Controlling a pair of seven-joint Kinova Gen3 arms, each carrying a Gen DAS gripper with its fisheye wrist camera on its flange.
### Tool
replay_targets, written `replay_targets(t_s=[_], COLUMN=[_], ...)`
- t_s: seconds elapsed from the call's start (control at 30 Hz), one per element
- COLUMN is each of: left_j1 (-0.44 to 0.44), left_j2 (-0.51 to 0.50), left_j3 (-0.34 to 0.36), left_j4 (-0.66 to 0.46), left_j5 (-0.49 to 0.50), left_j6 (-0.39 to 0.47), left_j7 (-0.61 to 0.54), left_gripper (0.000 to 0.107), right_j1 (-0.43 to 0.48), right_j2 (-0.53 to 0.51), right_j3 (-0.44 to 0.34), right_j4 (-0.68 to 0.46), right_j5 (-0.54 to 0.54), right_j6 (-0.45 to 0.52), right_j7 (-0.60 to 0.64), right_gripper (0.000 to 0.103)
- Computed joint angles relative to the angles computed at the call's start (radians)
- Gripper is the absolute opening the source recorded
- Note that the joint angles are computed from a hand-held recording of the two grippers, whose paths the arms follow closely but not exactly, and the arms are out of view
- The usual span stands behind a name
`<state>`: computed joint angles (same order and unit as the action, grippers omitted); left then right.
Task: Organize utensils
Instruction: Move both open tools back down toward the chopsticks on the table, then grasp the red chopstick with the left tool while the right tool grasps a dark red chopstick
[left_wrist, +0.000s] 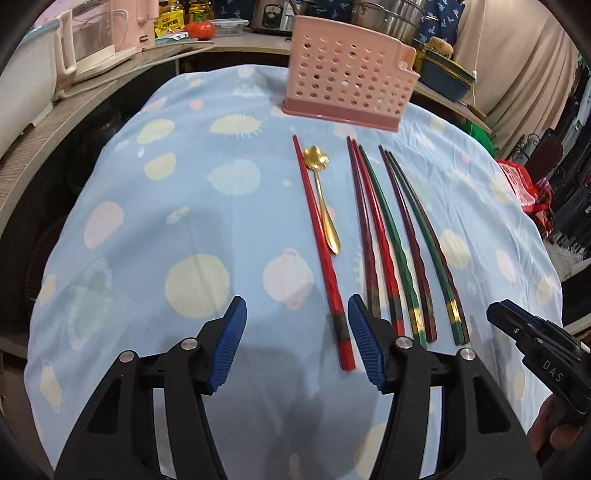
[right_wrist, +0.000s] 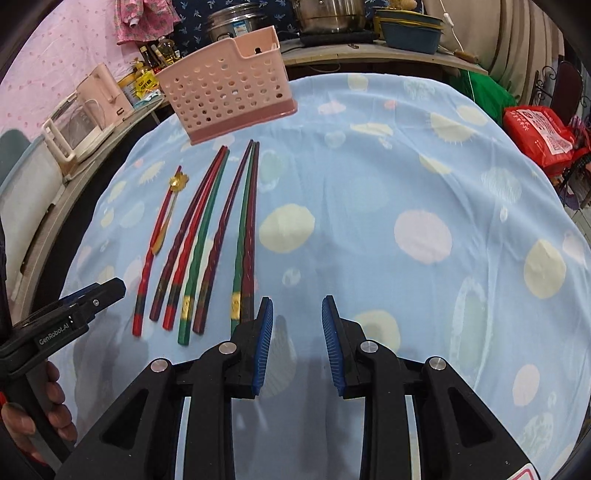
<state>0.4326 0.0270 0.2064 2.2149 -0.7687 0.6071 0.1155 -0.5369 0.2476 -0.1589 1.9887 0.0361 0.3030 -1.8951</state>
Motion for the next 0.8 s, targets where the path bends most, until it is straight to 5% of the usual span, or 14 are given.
replay_targets(t_s=[0.47, 0.8], left_j1=[0.077, 0.055], left_j2=[0.069, 0.029], left_j3=[-0.027, -0.029], left_j4=[-0.024, 0.029], left_j5=[-0.044, -0.062], left_j6=[0.035, 0.001], left_j7=[0.025, 0.045], left_gripper=[0.05, 0.023], right_j1=[0.009, -0.009], right_j2=[-0.005, 0.009], right_j3=[-0.019, -0.02], right_j4=[0.022, 0.006], right_j5=[-0.024, -0.024], right_j6=[-0.004, -0.001], right_j7=[0.027, 0.039], right_gripper=[0.027, 0.027])
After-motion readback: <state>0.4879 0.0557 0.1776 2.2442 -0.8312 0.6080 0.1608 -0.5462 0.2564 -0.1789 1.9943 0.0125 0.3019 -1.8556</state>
